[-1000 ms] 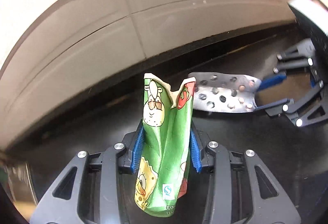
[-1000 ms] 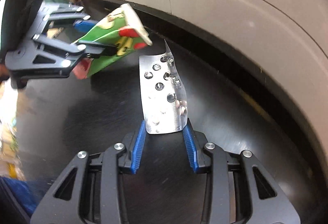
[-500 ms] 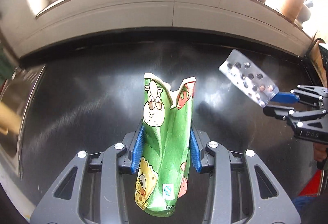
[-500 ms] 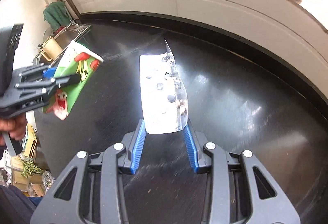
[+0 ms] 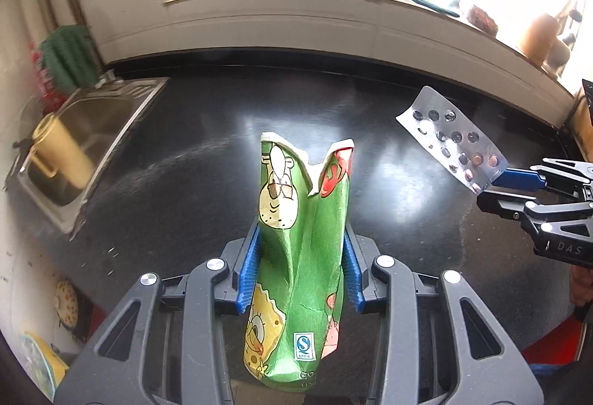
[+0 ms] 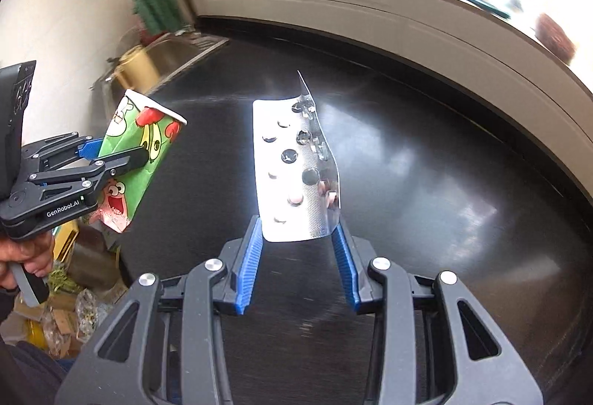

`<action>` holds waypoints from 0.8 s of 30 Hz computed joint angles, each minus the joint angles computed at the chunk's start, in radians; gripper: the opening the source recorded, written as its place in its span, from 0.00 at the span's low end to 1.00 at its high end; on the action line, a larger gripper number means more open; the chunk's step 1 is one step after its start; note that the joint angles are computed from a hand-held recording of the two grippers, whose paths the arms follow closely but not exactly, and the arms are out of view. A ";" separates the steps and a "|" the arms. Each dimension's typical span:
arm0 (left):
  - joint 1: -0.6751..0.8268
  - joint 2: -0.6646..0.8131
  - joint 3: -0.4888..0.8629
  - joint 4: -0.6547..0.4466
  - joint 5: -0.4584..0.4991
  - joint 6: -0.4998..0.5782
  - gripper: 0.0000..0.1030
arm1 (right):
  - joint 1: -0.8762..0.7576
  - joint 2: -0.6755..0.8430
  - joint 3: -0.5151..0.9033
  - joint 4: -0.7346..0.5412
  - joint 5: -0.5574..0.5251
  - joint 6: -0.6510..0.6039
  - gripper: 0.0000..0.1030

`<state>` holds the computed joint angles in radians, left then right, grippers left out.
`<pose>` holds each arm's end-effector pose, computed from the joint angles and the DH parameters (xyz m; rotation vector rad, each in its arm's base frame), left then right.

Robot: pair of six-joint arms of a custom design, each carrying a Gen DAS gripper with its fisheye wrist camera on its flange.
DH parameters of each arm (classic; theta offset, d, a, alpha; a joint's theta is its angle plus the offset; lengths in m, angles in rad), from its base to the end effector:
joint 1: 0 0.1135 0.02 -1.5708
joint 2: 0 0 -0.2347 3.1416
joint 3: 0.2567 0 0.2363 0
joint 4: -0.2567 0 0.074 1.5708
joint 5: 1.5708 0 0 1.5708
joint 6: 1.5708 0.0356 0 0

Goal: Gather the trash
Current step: 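Carry pouch and blister pack over the bin and open both tools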

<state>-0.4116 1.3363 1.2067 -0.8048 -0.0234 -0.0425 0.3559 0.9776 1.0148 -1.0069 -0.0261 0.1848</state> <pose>0.2432 -0.1053 0.2836 0.4514 2.4710 -0.1576 0.1655 0.0625 0.2862 -0.2289 2.5481 0.2439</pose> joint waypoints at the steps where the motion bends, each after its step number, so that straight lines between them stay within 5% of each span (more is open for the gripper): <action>1: 0.027 -0.030 -0.015 -0.011 0.001 0.004 0.37 | 0.072 0.025 0.013 0.017 0.026 0.036 0.37; 6: 0.265 -0.234 -0.138 -0.081 0.033 0.079 0.37 | 0.335 0.219 0.115 0.119 0.087 0.147 0.37; 13: 0.856 -0.421 -0.312 -0.173 0.196 0.370 0.37 | 0.626 0.588 0.338 0.231 0.054 0.232 0.38; 19: 1.380 -0.359 -0.436 -0.157 0.355 0.698 0.37 | 0.791 0.895 0.584 0.210 0.004 0.266 0.38; 24: 1.533 -0.202 -0.490 -0.039 0.364 0.782 0.37 | 0.846 1.104 0.798 0.132 -0.008 0.273 0.38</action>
<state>1.1212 1.1343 0.7169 -0.8438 0.3404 0.7400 1.2017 2.0813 1.8131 -0.8745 -0.0339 0.4580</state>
